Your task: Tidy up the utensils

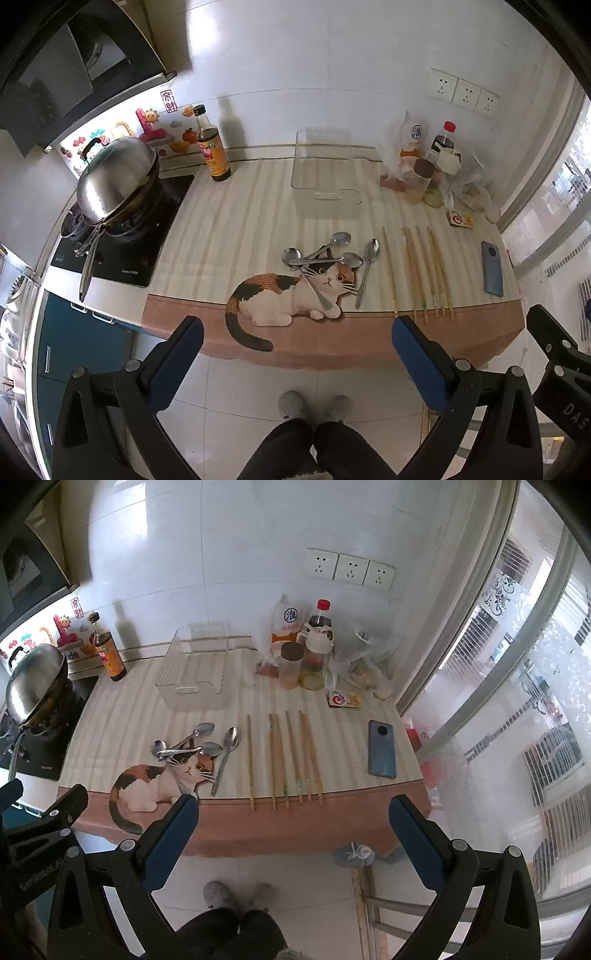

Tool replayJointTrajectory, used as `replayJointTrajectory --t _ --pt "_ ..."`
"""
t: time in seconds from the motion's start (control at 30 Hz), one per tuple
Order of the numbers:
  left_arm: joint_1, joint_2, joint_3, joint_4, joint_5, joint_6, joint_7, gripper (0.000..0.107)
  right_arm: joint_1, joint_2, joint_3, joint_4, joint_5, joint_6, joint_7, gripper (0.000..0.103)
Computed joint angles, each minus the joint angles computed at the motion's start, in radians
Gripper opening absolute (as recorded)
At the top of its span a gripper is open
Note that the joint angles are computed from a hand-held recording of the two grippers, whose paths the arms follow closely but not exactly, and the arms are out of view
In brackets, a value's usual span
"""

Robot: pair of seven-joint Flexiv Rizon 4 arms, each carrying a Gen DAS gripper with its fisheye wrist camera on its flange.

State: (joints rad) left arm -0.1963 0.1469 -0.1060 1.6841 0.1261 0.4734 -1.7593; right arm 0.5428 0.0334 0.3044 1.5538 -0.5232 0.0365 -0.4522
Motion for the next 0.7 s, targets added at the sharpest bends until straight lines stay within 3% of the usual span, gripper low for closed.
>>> replayJointTrajectory --t 0.7 --pt "-0.001 0.002 -0.002 0.003 0.004 0.007 -0.006 0.103 -0.002 -0.006 -0.004 -0.009 -0.001 -0.001 -0.008 0.103"
